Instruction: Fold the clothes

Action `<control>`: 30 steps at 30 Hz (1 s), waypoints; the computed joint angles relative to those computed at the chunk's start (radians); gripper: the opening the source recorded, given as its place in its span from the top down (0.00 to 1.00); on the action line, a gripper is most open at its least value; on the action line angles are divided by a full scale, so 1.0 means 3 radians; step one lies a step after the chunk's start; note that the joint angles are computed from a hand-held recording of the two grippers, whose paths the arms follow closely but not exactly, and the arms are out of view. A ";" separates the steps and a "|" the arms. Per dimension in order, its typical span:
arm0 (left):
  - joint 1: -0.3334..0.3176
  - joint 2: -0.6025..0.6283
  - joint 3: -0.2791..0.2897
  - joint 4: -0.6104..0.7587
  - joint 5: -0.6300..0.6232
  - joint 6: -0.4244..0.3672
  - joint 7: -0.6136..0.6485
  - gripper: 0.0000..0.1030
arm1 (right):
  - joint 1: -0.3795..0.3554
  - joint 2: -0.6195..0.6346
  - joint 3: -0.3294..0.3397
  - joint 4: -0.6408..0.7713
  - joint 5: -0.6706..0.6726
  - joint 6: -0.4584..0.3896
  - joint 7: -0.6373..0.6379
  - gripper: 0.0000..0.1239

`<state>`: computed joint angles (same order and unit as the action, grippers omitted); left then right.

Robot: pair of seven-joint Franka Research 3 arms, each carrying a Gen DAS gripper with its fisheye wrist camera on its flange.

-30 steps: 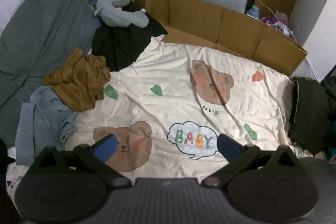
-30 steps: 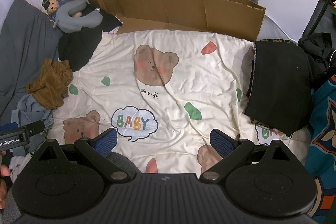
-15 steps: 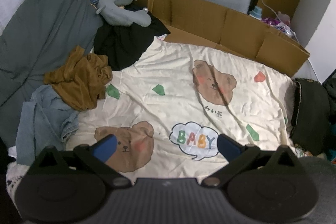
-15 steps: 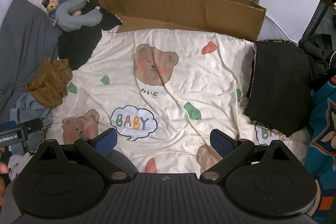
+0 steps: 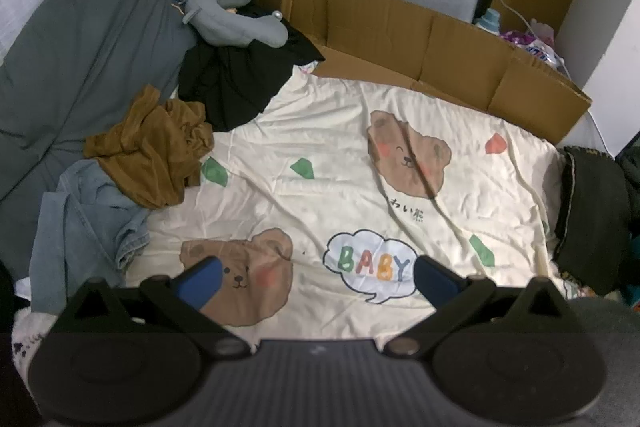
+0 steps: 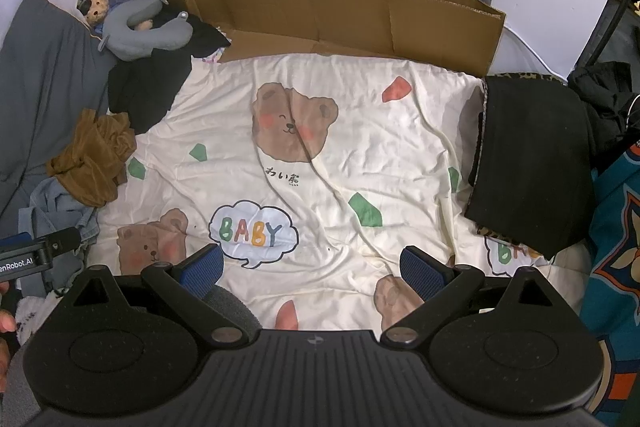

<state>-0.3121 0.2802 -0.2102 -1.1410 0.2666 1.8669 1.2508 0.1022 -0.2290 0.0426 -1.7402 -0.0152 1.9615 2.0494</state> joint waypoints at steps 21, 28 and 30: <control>-0.0007 0.0003 -0.0006 -0.0005 -0.0006 0.0005 -0.0006 0.00 | -0.0004 -0.0033 0.0006 -0.0042 -0.0014 0.0011 0.0025 0.21; 0.0027 -0.0022 -0.0005 -0.0049 -0.0047 0.0046 0.0049 0.00 | -0.0003 -0.0020 0.0010 -0.0029 -0.0025 -0.0006 0.0033 0.21; 0.0032 -0.0022 -0.0008 -0.0048 -0.0063 0.0043 0.0062 0.00 | -0.0004 -0.0024 0.0008 -0.0032 -0.0024 0.0003 0.0041 0.21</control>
